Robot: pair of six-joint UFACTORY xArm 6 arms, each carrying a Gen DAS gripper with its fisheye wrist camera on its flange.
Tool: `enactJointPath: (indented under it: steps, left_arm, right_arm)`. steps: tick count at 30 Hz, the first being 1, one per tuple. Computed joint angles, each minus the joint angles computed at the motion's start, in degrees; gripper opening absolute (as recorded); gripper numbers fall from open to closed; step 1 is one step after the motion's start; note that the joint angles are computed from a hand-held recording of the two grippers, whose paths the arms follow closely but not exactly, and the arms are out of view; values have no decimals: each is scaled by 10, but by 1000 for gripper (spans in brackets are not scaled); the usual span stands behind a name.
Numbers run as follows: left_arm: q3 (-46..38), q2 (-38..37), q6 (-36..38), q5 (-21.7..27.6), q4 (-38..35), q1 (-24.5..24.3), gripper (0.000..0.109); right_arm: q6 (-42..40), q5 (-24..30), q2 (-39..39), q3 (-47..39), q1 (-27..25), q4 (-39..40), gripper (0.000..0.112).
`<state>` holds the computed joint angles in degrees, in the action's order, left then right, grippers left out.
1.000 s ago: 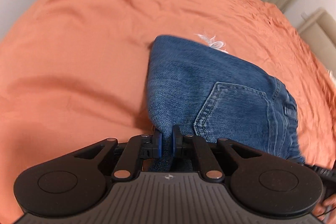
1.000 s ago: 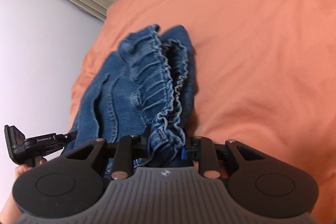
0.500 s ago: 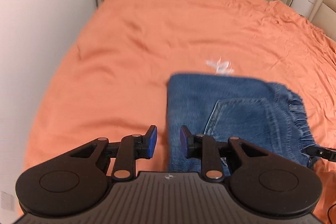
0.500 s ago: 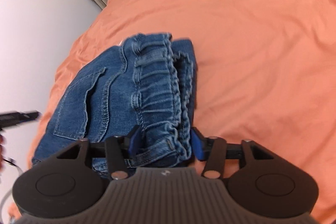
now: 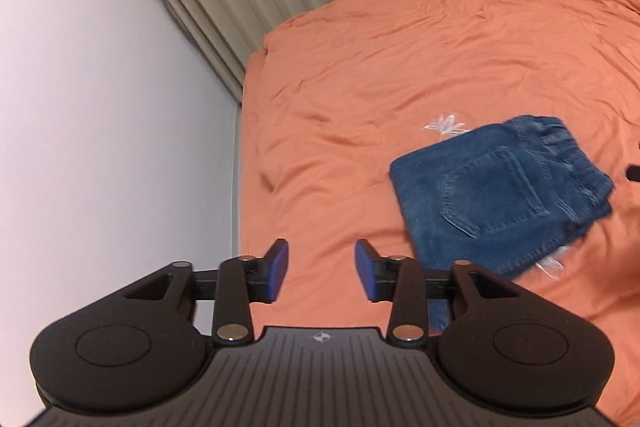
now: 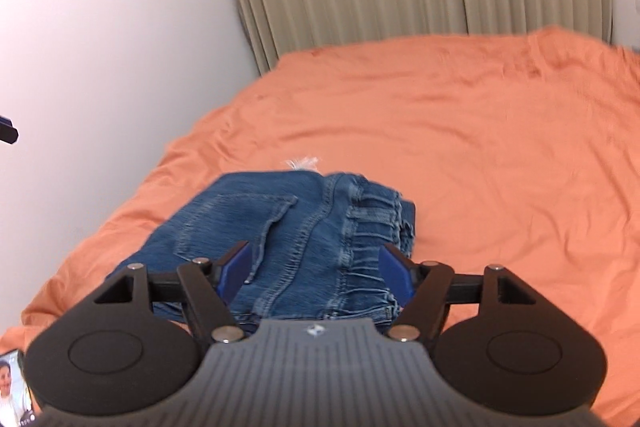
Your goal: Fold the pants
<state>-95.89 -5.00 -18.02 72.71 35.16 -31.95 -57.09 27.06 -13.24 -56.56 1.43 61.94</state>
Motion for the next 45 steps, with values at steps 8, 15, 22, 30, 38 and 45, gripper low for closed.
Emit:
enactJointPath:
  steps: [8, 15, 22, 30, 38, 45]
  left_arm:
    - [235, -119, -296, -138, 140, -97, 73]
    - [282, -98, -513, -133, 184, -149, 73]
    - [271, -41, -564, -89, 154, -185, 73]
    - [239, 14, -559, -88, 129, -199, 73]
    - [234, 13, -568, -102, 120, -200, 73]
    - [227, 16, -565, -89, 112, -204, 73]
  right_arm:
    - [-136, -119, -142, 119, 54, 94, 78]
    - [-181, -202, -194, 177, 104, 120, 87]
    - [22, -209, -217, 238, 127, -63, 89]
    - [117, -210, -224, 272, 131, -160, 91]
    - [83, -204, -227, 267, 124, -117, 92]
    - [70, -202, -227, 266, 121, -103, 93]
